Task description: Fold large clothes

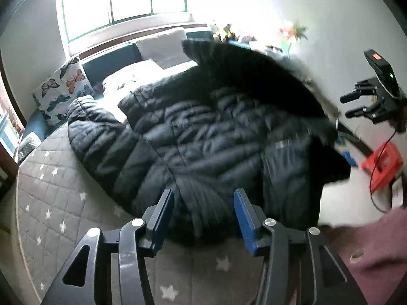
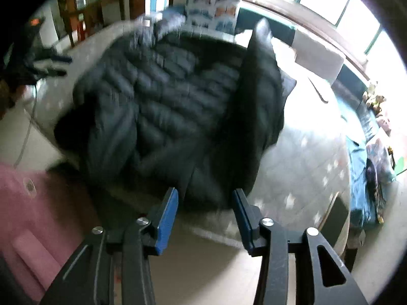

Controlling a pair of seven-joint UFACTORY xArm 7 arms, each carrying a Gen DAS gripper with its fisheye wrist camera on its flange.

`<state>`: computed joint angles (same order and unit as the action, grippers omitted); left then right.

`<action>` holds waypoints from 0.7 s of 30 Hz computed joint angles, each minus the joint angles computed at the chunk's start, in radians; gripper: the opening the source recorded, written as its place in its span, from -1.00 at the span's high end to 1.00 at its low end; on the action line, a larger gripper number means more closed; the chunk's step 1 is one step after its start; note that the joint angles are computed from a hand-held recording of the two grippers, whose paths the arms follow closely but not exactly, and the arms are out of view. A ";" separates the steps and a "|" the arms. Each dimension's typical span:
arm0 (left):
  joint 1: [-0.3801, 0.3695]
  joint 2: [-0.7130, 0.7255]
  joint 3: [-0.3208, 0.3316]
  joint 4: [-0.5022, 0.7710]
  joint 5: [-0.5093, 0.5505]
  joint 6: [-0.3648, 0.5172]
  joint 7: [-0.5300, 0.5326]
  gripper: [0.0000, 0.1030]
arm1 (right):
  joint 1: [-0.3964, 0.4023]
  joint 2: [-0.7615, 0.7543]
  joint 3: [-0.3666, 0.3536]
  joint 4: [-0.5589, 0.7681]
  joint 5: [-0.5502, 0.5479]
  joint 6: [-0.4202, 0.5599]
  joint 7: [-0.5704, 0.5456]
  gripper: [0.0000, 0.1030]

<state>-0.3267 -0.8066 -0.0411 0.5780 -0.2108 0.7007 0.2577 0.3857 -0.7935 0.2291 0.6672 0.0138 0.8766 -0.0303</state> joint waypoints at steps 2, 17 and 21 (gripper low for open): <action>0.011 0.073 -0.009 0.028 0.001 -0.052 -0.016 -0.02 | -0.009 0.068 -0.004 0.028 0.012 -0.111 0.011 -0.35; 0.007 0.314 -0.004 0.093 -0.052 -0.051 -0.033 -0.04 | 0.023 0.513 0.010 0.168 -0.037 -0.163 0.032 -0.37; 0.120 0.343 -0.053 0.150 0.069 -0.099 -0.148 -0.64 | 0.004 0.571 0.005 0.269 -0.093 -0.212 0.037 -0.37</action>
